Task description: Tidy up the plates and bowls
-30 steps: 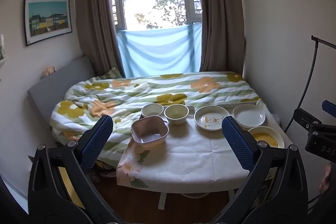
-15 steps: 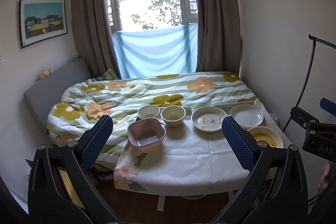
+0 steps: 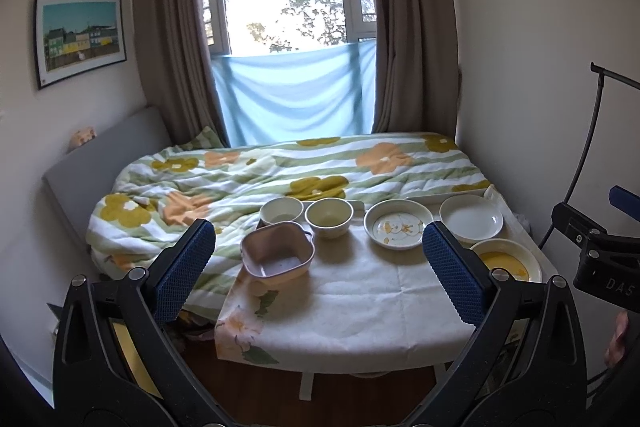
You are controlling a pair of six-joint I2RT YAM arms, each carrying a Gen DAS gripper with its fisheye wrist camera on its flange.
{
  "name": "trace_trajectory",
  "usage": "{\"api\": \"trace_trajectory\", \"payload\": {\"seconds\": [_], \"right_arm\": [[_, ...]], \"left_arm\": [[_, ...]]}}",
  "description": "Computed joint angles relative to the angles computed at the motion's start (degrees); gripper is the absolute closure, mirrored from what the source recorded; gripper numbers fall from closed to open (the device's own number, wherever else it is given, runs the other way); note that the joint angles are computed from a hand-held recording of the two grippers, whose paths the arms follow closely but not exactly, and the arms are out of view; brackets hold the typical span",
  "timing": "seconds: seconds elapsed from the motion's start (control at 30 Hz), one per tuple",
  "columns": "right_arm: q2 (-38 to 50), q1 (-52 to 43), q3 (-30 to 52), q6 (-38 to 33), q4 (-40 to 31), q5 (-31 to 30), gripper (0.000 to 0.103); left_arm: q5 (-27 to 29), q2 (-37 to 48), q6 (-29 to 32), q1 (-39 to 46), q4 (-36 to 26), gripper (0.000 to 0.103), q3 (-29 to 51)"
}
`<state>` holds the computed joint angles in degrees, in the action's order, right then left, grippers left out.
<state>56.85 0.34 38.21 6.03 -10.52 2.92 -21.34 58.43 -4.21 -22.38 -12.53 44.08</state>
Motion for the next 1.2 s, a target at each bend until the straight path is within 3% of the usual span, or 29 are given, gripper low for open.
{"api": "trace_trajectory", "payload": {"seconds": [1.2], "right_arm": [[0.7, 0.8, -1.2, 0.2, 1.5, 0.7, 0.000]], "left_arm": [[1.6, 3.3, 1.1, 2.0, 1.9, 0.000, 0.4]]}}
